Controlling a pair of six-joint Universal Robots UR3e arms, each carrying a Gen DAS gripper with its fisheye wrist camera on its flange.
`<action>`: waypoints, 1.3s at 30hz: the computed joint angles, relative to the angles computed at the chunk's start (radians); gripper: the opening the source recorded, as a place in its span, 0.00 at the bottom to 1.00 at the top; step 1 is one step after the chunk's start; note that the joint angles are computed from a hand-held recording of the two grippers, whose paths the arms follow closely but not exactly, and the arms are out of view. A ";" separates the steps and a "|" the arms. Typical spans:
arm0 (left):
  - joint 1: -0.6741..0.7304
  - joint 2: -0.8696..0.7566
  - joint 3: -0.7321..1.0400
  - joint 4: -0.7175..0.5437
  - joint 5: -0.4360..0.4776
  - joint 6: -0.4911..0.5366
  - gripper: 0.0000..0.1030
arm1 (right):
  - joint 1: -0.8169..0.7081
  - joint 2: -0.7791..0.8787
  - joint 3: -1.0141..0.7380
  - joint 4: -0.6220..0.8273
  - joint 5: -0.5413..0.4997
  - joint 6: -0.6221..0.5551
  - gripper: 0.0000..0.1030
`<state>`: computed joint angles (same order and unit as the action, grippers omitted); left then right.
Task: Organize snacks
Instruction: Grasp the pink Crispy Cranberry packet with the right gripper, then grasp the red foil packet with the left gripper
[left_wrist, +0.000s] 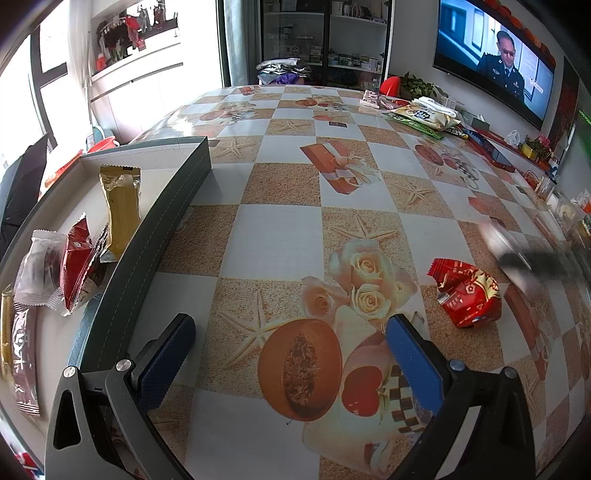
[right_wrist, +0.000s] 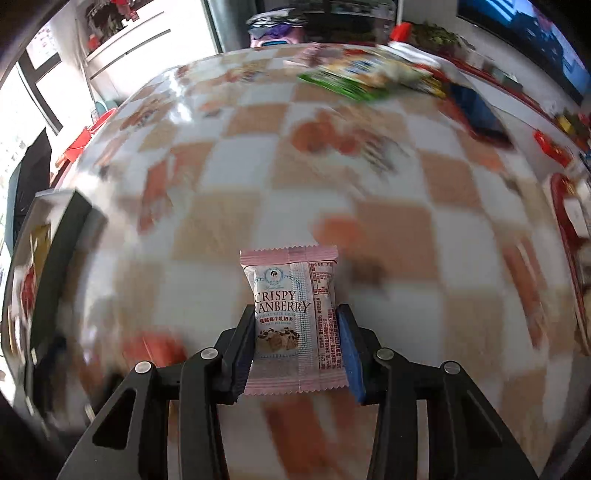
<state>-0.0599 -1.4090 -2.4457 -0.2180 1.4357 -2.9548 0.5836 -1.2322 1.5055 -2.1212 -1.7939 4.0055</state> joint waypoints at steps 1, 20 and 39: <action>0.003 0.001 -0.004 0.003 -0.003 0.002 1.00 | 0.027 -0.042 0.052 -0.002 -0.016 0.027 0.42; -0.074 0.092 0.298 -0.554 -0.161 -0.082 1.00 | 0.352 -0.247 0.339 0.008 -0.217 0.367 1.00; -0.338 -0.212 0.517 -0.549 0.082 -0.171 0.36 | 0.300 -0.280 0.351 -0.025 -0.179 0.297 0.42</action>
